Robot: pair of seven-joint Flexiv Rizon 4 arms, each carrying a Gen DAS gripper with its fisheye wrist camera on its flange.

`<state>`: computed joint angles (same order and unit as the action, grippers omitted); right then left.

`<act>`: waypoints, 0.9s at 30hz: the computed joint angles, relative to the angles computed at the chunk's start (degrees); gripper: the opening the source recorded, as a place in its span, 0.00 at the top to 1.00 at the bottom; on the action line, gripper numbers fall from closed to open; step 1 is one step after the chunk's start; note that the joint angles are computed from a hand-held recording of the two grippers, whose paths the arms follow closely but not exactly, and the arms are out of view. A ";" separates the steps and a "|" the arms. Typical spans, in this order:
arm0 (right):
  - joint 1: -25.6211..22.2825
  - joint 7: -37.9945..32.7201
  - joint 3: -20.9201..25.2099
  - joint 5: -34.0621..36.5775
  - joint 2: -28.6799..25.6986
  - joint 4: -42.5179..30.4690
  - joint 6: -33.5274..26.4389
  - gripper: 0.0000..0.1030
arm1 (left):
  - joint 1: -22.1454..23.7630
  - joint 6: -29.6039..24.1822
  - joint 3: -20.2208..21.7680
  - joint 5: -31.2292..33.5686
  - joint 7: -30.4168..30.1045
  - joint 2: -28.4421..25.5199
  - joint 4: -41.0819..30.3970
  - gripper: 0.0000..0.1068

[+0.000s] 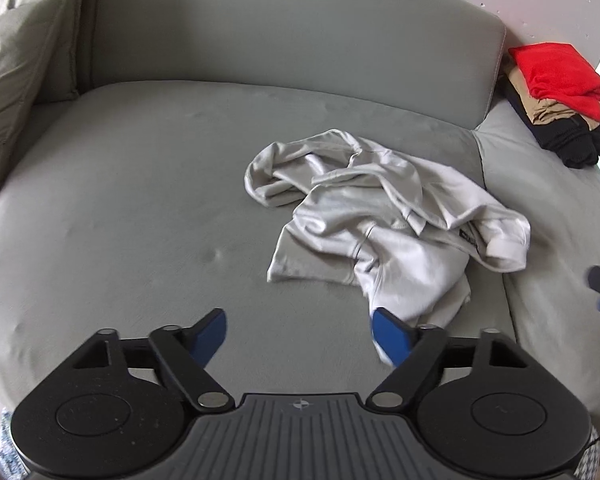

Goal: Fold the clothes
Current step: 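Grasp the white t-shirt edge with the right gripper and lift it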

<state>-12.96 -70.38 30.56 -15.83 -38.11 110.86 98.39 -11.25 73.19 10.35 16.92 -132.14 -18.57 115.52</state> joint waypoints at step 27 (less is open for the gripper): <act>-10.34 -9.20 20.90 23.71 -10.55 -23.11 -17.79 0.94 | 3.16 24.33 -4.16 -16.20 20.91 -2.46 9.41 0.54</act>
